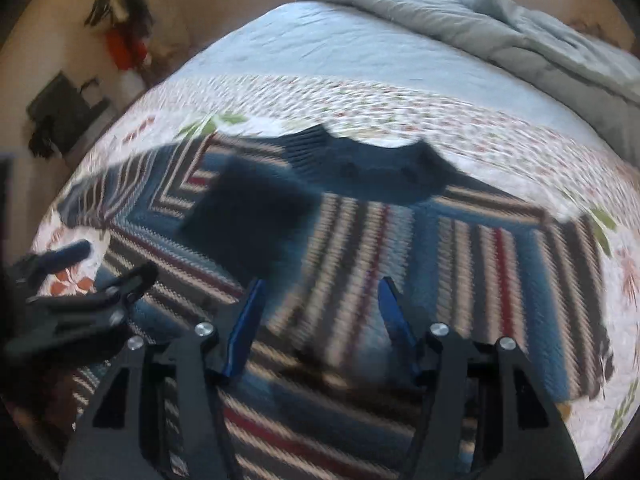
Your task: Fold small clothes
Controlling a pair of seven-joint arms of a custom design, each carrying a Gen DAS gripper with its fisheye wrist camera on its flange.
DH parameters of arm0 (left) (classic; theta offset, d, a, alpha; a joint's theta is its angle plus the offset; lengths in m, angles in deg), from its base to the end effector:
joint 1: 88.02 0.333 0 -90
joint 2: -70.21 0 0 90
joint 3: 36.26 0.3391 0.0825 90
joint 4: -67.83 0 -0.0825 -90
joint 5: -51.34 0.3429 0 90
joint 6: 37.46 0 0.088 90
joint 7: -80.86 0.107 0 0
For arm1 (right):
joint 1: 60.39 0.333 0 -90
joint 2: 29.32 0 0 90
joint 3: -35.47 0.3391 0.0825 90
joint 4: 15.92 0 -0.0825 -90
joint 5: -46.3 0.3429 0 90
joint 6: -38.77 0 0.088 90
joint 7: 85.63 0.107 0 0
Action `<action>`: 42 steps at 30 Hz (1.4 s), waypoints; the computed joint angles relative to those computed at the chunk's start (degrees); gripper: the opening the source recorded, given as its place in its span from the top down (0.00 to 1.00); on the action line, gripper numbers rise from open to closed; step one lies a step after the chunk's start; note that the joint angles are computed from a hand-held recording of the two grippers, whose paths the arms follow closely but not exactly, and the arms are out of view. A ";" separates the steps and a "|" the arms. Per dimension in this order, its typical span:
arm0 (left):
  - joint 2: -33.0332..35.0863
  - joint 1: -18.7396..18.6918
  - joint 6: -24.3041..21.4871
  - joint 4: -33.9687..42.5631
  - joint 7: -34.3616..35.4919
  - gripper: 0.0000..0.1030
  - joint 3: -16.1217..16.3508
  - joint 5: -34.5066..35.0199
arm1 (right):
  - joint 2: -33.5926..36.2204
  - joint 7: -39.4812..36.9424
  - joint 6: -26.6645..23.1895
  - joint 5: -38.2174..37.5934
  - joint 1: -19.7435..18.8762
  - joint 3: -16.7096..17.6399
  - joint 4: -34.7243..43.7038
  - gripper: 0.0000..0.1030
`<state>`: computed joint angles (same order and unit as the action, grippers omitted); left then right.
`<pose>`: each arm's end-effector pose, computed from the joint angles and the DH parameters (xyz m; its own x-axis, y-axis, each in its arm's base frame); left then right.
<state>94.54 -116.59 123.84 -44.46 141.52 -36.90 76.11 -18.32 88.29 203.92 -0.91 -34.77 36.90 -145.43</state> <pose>0.5417 -0.3256 0.3520 -0.3506 -0.9338 -0.0710 -0.8231 0.3434 -0.4524 0.4599 0.2819 0.3659 -0.1870 -0.9670 -0.1729 -0.8387 0.2488 -0.4845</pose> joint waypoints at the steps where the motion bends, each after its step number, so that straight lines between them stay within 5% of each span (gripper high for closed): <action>1: 1.06 0.45 -0.71 1.26 1.13 0.03 -1.25 -1.25 | -2.13 3.12 1.25 -1.94 0.04 -1.13 -2.97 0.43; 3: 2.75 0.53 -1.63 3.32 2.77 0.03 -2.74 -3.23 | -6.82 8.10 1.73 -4.27 -1.38 -1.83 -8.19 0.43; 6: 5.67 -2.96 -6.26 7.93 0.61 0.03 -0.76 -2.47 | -13.12 12.80 1.12 -7.10 -4.49 -1.29 -14.60 0.43; 12: 11.32 3.84 -11.34 14.42 10.49 0.05 -10.35 -17.93 | -18.30 13.07 -0.62 -7.77 -8.86 2.96 -19.87 0.43; 15: 12.33 6.65 -11.51 14.60 16.85 0.15 -14.92 -25.87 | -18.51 14.58 -0.68 -9.63 -10.60 5.14 -20.74 0.42; 20: 12.69 1.47 -10.45 15.72 15.11 0.74 -10.03 -25.24 | -17.72 15.63 -1.83 -10.83 -10.99 6.35 -20.84 0.37; 23: 12.27 2.10 -10.33 15.82 15.37 0.90 -10.21 -26.93 | -17.70 15.79 -3.27 -10.77 -10.66 6.46 -20.84 0.35; 27: 8.40 2.24 -3.96 10.48 14.34 0.92 -9.71 -28.40 | -18.43 17.14 -2.56 -11.27 -11.03 6.07 -21.71 0.35; 33: 6.68 -5.31 3.27 8.90 2.75 0.92 3.79 -16.64 | -18.61 17.90 -0.58 -12.16 -12.03 5.79 -22.31 0.35; 38: 10.61 1.96 -3.12 13.12 9.03 0.88 -2.15 -18.01 | -13.26 18.69 6.17 -14.26 -12.99 4.31 -20.42 0.35; 42: 10.53 0.71 -1.28 10.86 8.01 0.71 -0.49 -15.72 | -9.14 13.41 7.15 -7.68 -12.00 2.50 -19.92 0.35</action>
